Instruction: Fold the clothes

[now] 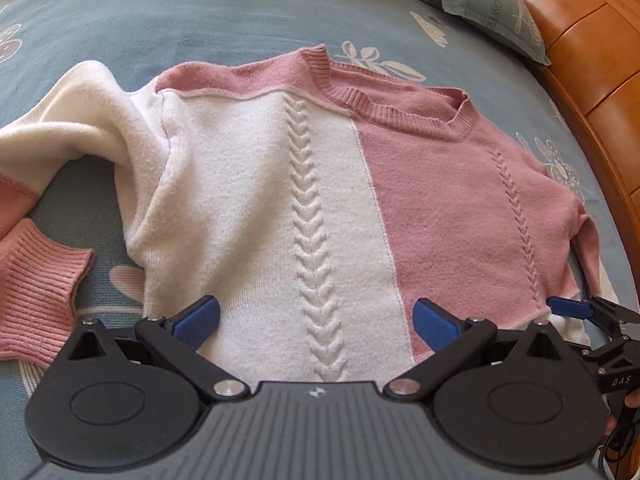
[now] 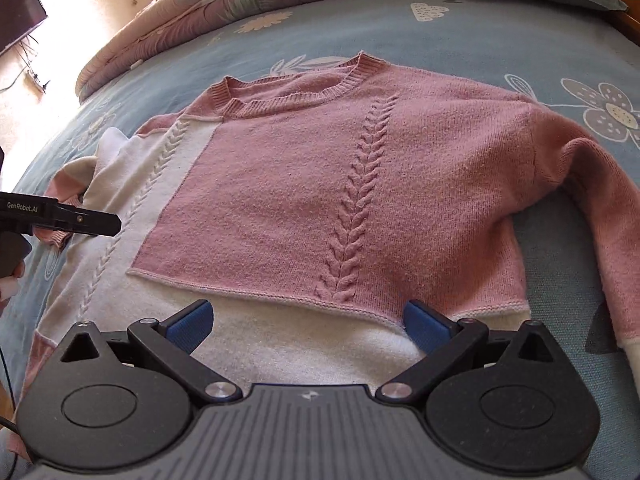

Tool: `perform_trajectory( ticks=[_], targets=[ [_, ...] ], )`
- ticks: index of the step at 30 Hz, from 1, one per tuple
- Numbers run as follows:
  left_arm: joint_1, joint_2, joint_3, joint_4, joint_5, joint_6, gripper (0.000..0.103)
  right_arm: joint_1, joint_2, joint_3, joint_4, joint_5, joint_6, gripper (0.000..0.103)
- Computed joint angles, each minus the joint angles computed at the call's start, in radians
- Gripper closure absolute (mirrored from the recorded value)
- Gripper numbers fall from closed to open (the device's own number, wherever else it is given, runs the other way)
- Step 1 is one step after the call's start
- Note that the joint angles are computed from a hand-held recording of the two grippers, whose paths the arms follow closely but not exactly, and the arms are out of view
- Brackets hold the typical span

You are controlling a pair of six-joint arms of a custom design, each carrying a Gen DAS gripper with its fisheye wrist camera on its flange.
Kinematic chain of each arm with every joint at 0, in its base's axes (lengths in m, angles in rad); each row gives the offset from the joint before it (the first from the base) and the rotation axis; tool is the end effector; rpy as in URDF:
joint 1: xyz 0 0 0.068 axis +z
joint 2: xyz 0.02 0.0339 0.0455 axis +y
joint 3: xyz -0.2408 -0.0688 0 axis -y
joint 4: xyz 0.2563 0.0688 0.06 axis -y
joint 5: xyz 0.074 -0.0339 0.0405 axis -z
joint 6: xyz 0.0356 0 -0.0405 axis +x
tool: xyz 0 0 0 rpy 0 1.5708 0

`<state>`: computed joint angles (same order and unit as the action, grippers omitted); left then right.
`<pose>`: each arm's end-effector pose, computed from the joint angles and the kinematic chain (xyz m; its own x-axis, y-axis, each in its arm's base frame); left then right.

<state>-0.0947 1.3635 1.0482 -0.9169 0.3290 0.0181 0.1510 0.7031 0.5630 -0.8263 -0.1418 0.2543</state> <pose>0.2662 -0.0368 0.2251 -0.9353 0.1060 -0.3376 0.2133 0.9302 -0.2987 0.1580 0.0291 0.2029 -0.8448 0.1234 -0.5207 -0.0163 0.9667 0.2555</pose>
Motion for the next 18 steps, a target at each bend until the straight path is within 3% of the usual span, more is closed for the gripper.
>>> perform_trajectory(
  ticks=[4,7,12,15,18],
  targets=[
    [-0.023,0.075,0.146,-0.151,0.041,-0.061,0.001,0.147,0.175,0.098,-0.028,0.164,0.077,0.0],
    [-0.013,0.08,0.21,-0.23,0.08,-0.108,0.001,0.181,0.241,0.141,-0.053,0.207,0.122,0.0],
    [0.0,0.099,0.29,-0.327,0.111,-0.036,0.001,0.211,0.331,0.202,-0.082,0.253,0.209,0.0],
    [-0.011,0.152,0.361,-0.338,0.12,0.008,0.001,0.24,0.36,0.217,-0.086,0.29,0.263,0.0],
    [-0.05,0.207,0.396,-0.269,0.088,-0.004,0.001,0.27,0.34,0.194,-0.07,0.327,0.288,0.0]
  ],
)
